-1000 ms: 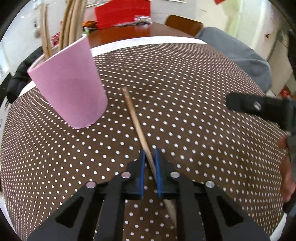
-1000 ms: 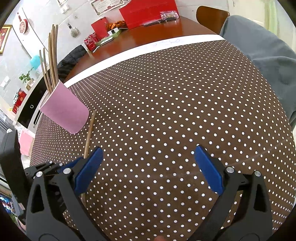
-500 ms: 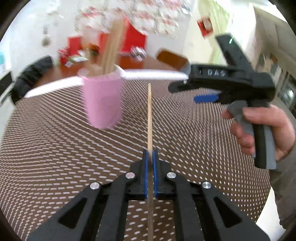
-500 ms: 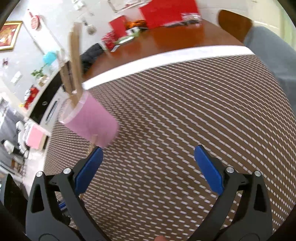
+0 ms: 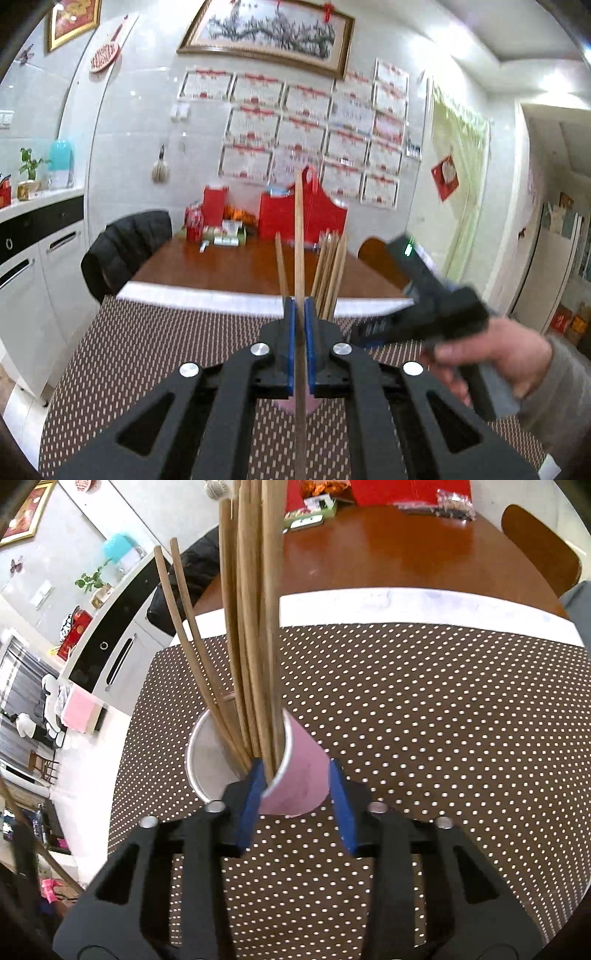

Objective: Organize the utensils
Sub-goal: 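Lower the chopstick into the cup with the left gripper while the right gripper pushes the bundle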

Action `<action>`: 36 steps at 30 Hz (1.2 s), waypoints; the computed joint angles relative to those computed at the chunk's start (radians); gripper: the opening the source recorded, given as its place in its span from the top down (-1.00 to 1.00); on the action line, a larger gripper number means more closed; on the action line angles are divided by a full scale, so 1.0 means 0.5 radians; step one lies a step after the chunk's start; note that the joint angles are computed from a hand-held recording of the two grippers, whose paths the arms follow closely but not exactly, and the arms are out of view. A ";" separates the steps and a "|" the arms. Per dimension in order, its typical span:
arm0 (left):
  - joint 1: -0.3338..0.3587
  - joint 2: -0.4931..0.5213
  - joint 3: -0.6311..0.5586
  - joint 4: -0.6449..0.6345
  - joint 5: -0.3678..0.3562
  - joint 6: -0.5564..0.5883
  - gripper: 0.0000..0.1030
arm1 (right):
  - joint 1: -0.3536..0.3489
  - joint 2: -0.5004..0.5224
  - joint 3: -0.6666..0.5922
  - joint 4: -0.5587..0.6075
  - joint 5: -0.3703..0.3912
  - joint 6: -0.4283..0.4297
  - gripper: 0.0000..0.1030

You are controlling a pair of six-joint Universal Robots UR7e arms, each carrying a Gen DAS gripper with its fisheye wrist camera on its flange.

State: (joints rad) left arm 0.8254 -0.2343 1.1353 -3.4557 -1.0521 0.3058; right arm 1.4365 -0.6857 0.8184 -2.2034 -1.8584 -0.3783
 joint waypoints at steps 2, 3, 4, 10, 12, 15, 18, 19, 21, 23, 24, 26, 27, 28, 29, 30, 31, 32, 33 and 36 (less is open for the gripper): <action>0.000 0.058 -0.151 0.035 -0.032 0.028 0.90 | 0.025 0.067 -0.106 0.086 -0.045 0.015 0.61; 0.002 0.084 -0.217 0.055 -0.048 0.040 0.90 | 0.038 0.103 -0.168 0.144 -0.070 0.024 0.61; 0.003 0.108 -0.292 0.093 -0.059 0.046 0.90 | 0.055 0.125 -0.191 0.146 -0.115 0.022 0.62; 0.014 0.233 -0.601 0.130 -0.169 0.085 0.90 | 0.107 0.265 -0.433 0.329 -0.300 -0.014 0.78; 0.017 0.253 -0.645 0.110 -0.200 0.079 0.90 | 0.104 0.250 -0.424 0.370 -0.303 -0.014 0.88; 0.022 0.284 -0.708 0.080 -0.263 0.044 0.90 | 0.102 0.207 -0.357 0.376 -0.307 -0.029 0.87; 0.020 0.311 -0.747 0.052 -0.318 0.011 0.90 | 0.085 0.090 -0.168 0.295 -0.303 -0.074 0.88; 0.016 0.322 -0.753 0.028 -0.338 0.001 0.90 | 0.081 0.062 -0.126 0.289 -0.298 -0.086 0.88; 0.013 0.329 -0.738 -0.028 -0.378 -0.001 0.90 | 0.083 0.004 -0.023 0.261 -0.303 -0.115 0.88; 0.008 0.353 -0.748 -0.093 -0.431 -0.002 0.90 | 0.083 -0.058 0.091 0.208 -0.314 -0.161 0.87; 0.007 0.372 -0.776 -0.107 -0.448 -0.003 0.90 | 0.084 -0.083 0.142 0.183 -0.317 -0.178 0.87; 0.008 0.409 -0.819 -0.138 -0.481 -0.010 0.90 | 0.082 -0.123 0.216 0.144 -0.311 -0.204 0.87; 0.010 0.434 -0.849 -0.152 -0.492 -0.015 0.90 | 0.081 -0.145 0.262 0.108 -0.307 -0.222 0.87; 0.014 0.463 -0.882 -0.165 -0.507 -0.014 0.90 | 0.081 -0.155 0.286 0.087 -0.305 -0.228 0.87; 0.021 0.484 -0.908 -0.163 -0.522 -0.012 0.90 | 0.078 -0.169 0.313 0.063 -0.297 -0.236 0.87; 0.028 0.505 -0.932 -0.159 -0.544 -0.009 0.90 | 0.077 -0.177 0.331 0.045 -0.293 -0.237 0.87; 0.035 0.532 -0.962 -0.158 -0.556 0.001 0.90 | 0.075 -0.185 0.348 0.026 -0.287 -0.242 0.87; 0.043 0.571 -1.005 -0.174 -0.558 0.019 0.90 | 0.075 -0.186 0.350 0.022 -0.283 -0.239 0.87; 0.052 0.604 -1.042 -0.178 -0.562 0.027 0.90 | 0.074 -0.194 0.366 0.011 -0.277 -0.238 0.87; 0.076 0.649 -1.088 -0.169 -0.565 0.016 0.90 | 0.072 -0.210 0.383 0.000 -0.258 -0.226 0.87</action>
